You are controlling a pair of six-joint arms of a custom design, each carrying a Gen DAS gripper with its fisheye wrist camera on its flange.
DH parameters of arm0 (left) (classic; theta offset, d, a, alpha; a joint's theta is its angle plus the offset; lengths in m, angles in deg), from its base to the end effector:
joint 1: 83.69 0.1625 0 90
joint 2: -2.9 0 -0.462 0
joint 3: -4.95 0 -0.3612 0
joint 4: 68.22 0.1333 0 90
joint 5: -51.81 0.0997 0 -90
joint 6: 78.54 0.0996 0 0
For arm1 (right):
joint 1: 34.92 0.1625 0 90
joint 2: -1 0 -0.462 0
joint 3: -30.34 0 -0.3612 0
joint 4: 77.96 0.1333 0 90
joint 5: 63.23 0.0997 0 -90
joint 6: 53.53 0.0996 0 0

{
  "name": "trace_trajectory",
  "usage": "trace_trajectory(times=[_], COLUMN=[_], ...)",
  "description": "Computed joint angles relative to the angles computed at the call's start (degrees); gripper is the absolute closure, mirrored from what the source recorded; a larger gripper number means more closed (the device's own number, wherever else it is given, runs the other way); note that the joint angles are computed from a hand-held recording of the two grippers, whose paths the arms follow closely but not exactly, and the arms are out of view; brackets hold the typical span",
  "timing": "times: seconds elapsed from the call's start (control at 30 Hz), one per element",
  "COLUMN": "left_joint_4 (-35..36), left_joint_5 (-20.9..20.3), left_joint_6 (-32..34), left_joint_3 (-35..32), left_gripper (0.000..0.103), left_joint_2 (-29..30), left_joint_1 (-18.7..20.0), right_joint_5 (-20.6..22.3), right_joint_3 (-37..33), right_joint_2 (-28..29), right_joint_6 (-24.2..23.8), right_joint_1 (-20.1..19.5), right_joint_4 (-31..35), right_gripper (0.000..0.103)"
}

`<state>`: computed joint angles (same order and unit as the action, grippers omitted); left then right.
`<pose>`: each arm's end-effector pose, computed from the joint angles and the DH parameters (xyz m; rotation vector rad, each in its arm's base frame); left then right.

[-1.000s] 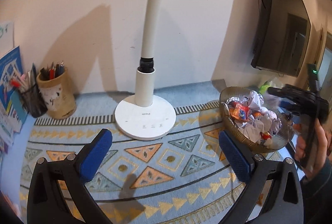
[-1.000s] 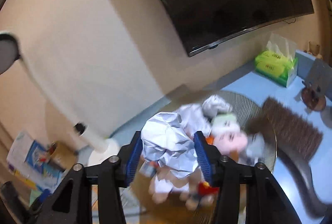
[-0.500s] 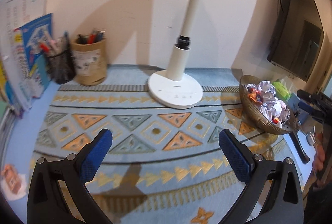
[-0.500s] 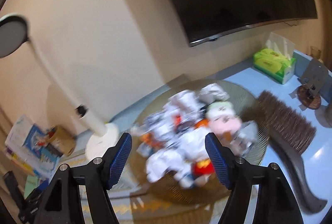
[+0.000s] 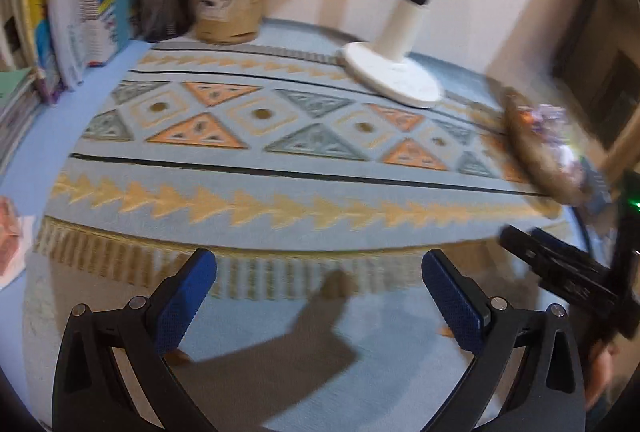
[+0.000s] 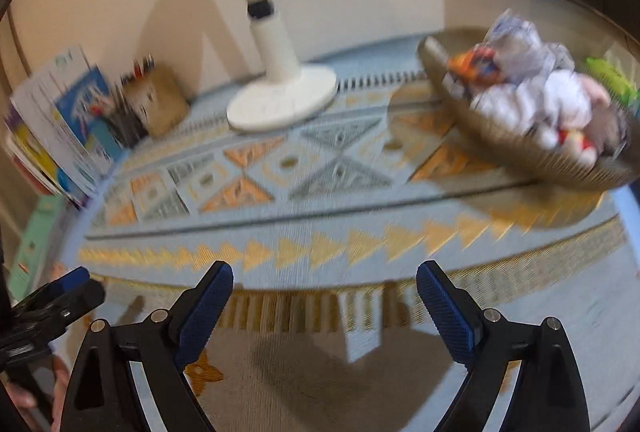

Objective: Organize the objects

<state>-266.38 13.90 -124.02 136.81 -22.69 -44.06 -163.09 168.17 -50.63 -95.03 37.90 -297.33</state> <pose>-0.1861 -0.4293 -0.0426 0.0832 2.4034 -0.8989 -0.0220 -0.4648 0.1610 0.4473 -2.4849 0.7636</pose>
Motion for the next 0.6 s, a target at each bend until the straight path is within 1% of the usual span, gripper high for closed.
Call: trace_trajectory(times=[0.03, 0.07, 0.1, 0.17, 0.23, 0.3, 0.37, 0.4, 0.47, 0.5, 0.57, 0.6], left_joint_4=[3.4, 6.1, 10.2, 16.2, 18.8, 21.7, 25.4, 24.6, 25.2, 25.6, 25.9, 25.9], left_joint_5=[1.5, 2.4, 3.3, 3.5, 3.6, 5.7, 7.6, 7.6, 7.7, 8.0, 9.1, 9.3], left_joint_6=[-1.3, -2.4, -4.0, -5.6, -6.5, -7.5, -7.5, -6.1, -6.1, -6.2, -6.7, -6.8], left_joint_3=[-0.9, -1.5, -2.9, -5.3, -6.8, -7.8, -9.3, -10.0, -11.1, -11.7, -12.6, -12.8], left_gripper=[0.001, 0.001, 0.001, 0.001, 0.001, 0.001, 0.000, 0.000, 0.000, 0.000, 0.000, 0.000], left_joint_2=[-0.2, -0.5, -1.1, -2.0, -2.1, -1.4, -0.6, -0.2, -0.3, -0.3, 0.0, 0.2], left_joint_1=[0.5, 0.8, 1.6, 3.2, 3.9, 3.7, 3.6, 3.8, 4.5, 4.9, 5.3, 5.4], right_joint_5=[-1.0, -1.6, -2.6, -4.3, -5.1, -8.0, -9.1, -9.2, -10.0, -10.6, -13.5, -13.3], right_joint_3=[-0.2, -0.4, -0.7, -1.8, -3.4, -5.2, -5.9, -6.0, -6.7, -7.3, -9.2, -9.7], right_joint_2=[2.0, 3.2, 4.6, 5.0, 4.7, 5.9, 6.9, 7.1, 7.5, 7.8, 9.4, 9.4], right_joint_6=[-0.8, -1.5, -2.1, -1.9, -1.7, -2.5, -3.3, -3.8, -4.0, -4.0, -5.1, -5.6], right_joint_1=[0.1, 0.1, 0.3, 0.8, 1.5, 2.6, 2.8, 2.9, 3.3, 3.6, 4.7, 4.9], right_joint_4=[-2.2, -3.5, -5.0, -3.5, -0.9, -0.9, -1.8, -1.7, -1.1, -0.8, -1.6, -0.8], right_gripper=[0.010, 0.010, 0.010, 0.010, 0.010, 0.010, 0.006, 0.005, 0.000, 0.000, 0.000, 0.000])
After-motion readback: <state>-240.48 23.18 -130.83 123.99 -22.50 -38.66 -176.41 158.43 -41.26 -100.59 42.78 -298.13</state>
